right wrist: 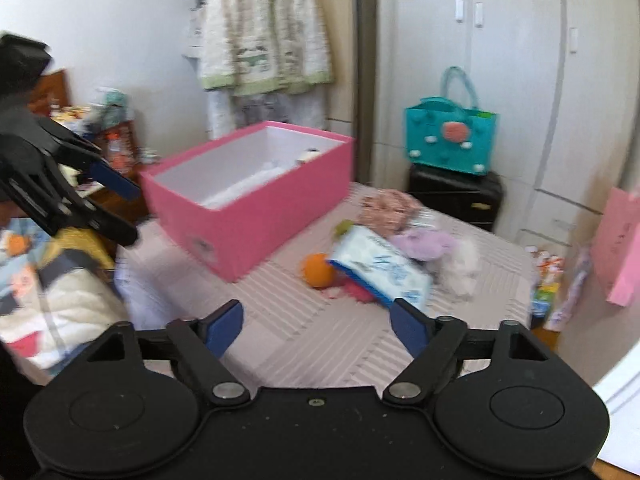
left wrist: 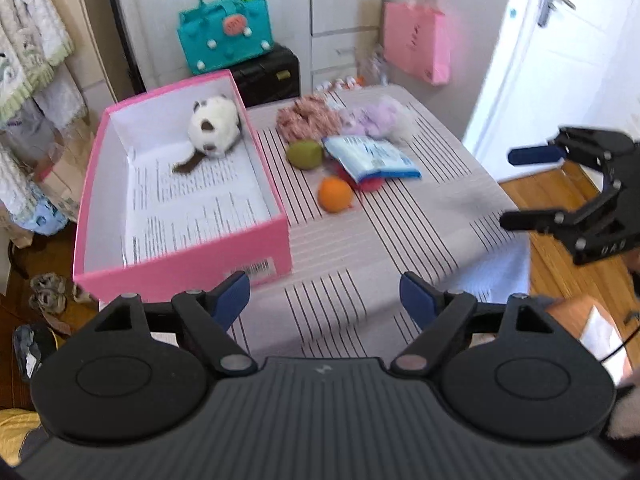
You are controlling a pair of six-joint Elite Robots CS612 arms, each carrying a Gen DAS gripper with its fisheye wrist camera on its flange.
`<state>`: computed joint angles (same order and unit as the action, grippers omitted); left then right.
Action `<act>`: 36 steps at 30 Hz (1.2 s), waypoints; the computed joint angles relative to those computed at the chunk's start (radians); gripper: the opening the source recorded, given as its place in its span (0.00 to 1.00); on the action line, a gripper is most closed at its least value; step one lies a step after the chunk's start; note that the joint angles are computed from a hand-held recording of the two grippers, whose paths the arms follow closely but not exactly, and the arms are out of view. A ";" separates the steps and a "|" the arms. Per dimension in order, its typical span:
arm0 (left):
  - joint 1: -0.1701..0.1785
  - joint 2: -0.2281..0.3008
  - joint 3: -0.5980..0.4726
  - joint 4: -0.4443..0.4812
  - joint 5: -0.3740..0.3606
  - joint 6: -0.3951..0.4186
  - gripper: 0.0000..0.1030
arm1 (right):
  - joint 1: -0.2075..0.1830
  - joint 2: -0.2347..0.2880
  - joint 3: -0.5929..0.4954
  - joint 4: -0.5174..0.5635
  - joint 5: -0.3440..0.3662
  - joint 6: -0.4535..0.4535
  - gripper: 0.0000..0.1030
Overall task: Organize soft objects
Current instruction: 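Move the left tool back toward the blue-and-white wet-wipes pack, then close the left gripper on the wet-wipes pack edge and lift it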
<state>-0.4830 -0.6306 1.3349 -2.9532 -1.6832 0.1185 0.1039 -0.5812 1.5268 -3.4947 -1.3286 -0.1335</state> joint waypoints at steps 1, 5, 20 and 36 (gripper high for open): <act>-0.002 0.008 -0.008 -0.016 0.001 -0.001 0.80 | -0.001 0.009 -0.010 -0.001 -0.014 -0.002 0.83; -0.005 0.048 -0.058 -0.079 -0.015 -0.012 0.87 | -0.011 0.050 -0.048 -0.027 -0.035 -0.002 0.86; -0.037 0.211 -0.283 -0.150 0.014 -0.120 0.93 | -0.038 0.224 -0.284 -0.034 -0.110 0.254 0.94; -0.059 0.328 -0.491 0.016 0.020 -0.211 0.66 | -0.039 0.259 -0.366 0.103 -0.089 0.507 0.79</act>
<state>-0.5418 -0.3022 0.8438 -2.9370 -1.6628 -0.0930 0.0650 -0.3223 1.1613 -3.3912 -1.4174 0.3740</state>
